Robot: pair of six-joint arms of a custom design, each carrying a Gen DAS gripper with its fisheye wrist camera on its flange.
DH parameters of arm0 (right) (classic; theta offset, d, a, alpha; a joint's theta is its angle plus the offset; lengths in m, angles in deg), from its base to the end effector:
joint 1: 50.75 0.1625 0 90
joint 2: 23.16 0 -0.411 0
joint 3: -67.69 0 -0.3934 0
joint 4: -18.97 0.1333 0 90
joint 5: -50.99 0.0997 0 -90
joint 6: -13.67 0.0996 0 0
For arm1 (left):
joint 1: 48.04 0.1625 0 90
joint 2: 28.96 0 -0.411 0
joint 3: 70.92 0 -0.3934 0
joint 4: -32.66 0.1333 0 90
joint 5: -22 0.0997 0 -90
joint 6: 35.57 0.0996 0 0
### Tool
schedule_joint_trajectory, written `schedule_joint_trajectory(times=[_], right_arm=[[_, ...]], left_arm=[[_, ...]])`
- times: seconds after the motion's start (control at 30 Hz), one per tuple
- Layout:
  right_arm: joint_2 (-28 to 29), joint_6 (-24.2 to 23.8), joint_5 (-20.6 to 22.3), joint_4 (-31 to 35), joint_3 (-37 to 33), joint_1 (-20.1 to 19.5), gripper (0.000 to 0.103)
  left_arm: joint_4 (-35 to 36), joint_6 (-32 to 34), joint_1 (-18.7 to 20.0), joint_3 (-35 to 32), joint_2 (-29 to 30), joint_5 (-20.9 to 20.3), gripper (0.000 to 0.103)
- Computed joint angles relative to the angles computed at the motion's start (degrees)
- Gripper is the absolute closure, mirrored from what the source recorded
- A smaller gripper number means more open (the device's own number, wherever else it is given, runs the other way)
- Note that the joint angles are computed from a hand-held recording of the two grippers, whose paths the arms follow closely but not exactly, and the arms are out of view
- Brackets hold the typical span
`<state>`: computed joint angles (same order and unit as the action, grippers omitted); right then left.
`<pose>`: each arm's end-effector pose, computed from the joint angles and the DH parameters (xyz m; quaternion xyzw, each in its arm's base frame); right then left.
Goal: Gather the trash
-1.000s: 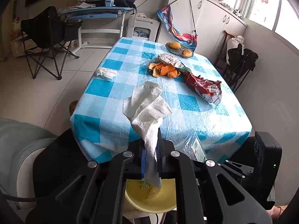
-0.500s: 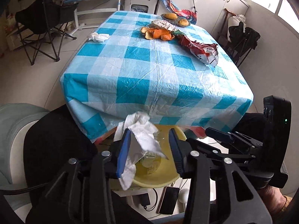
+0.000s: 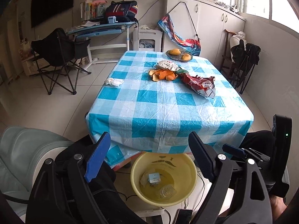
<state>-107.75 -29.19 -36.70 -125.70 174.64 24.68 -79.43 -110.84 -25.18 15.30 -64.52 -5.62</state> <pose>-0.0030 -0.5572 0.3912 0.2401 -0.9298 0.2533 0.1167 -0.5122 -0.4564 0.0090 0.0687 0.8360 -0.4071 0.3615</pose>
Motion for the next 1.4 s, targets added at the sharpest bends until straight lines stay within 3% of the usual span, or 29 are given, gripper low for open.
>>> schedule_joint_trajectory(times=[0.3,1.4], right_arm=[[-0.6,-3.2,-1.1,-2.9,1.9,0.9,0.025],[-1.3,-4.0,-1.5,-5.3,3.3,1.4,0.024]], left_arm=[[3.3,-3.3,-0.4,-0.3,-0.2,2.1,0.016],[6.0,-5.6,-0.7,-0.3,-0.3,3.2,0.011]])
